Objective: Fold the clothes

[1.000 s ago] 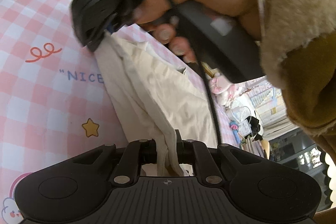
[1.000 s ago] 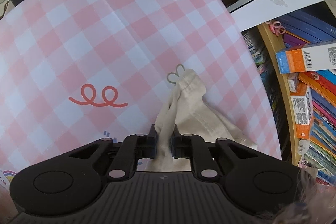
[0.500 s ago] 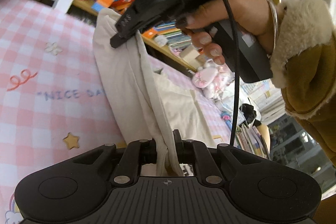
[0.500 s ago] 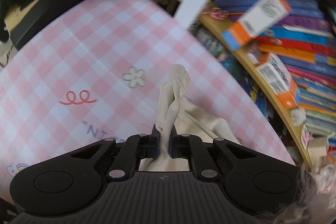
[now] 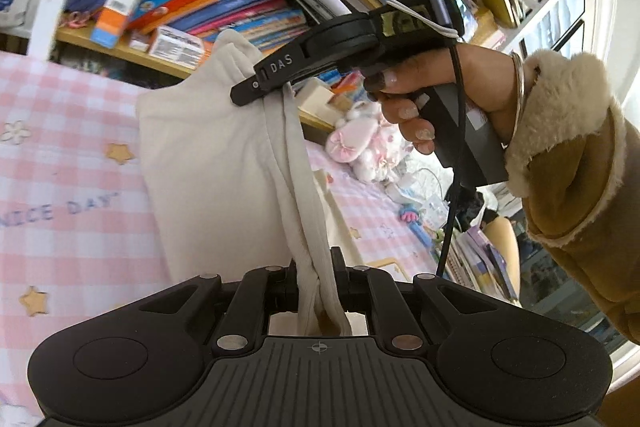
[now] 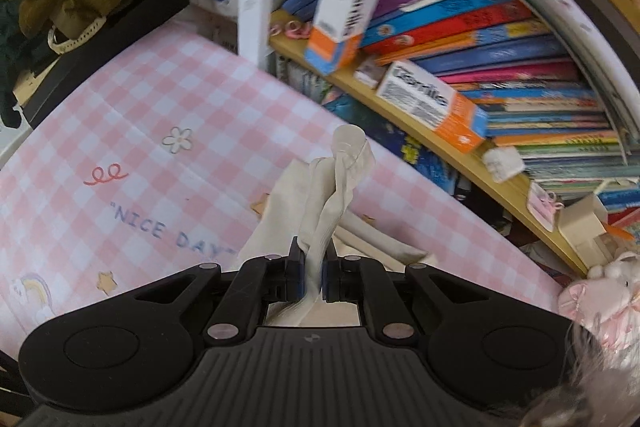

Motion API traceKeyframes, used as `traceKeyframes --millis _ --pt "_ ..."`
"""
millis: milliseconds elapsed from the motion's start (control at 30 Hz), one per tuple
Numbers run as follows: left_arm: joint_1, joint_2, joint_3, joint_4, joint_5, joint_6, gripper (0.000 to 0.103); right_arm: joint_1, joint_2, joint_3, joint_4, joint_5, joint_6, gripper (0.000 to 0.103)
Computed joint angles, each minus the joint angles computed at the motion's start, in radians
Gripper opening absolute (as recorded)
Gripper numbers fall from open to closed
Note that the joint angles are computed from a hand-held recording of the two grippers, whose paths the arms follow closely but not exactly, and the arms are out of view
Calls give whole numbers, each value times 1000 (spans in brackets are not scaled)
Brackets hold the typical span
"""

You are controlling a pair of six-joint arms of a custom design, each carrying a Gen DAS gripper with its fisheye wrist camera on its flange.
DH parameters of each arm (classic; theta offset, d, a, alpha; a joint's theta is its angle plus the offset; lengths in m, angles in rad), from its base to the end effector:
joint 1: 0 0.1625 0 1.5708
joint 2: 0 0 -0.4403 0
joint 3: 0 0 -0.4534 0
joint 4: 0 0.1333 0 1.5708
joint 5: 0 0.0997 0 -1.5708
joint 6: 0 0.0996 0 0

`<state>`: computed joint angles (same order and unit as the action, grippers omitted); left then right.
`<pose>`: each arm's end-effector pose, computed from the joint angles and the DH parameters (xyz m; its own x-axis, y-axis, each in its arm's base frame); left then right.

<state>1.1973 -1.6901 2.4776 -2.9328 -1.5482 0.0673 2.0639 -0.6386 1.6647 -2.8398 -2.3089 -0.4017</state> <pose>-0.0217 -0.4268 0.2490 -0.9126 0.4051 -0.0555 0.3685 0.7561 -0.5409 0.3911 -0.5878 -0.0104 -0.4906 -0.5254 0.6952 -0.7076 0.7058 0.0340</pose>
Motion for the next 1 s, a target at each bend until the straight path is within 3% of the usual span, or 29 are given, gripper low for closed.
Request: traceKeyframes --millis 233,367,533,733,900,1000 --pt "-213 174 53 -218 222 -168 9 -112 -174 183 -161 132 -186 7" --pt "-326 276 58 -265 379 -278 9 -188 -251 259 -216 238 -282 7" --pt "-429 387 43 -274 513 -385 9 -264 -315 323 -258 356 -346 7" --pt "-480 486 -3 -210 581 -451 10 -343 -376 376 -270 465 -386 7" --pt "-487 575 -48 -155 600 -492 11 -405 -397 402 -268 500 -379 7" --pt "-470 620 -81 -116 561 -533 27 -446 -396 412 -284 524 -365 7"
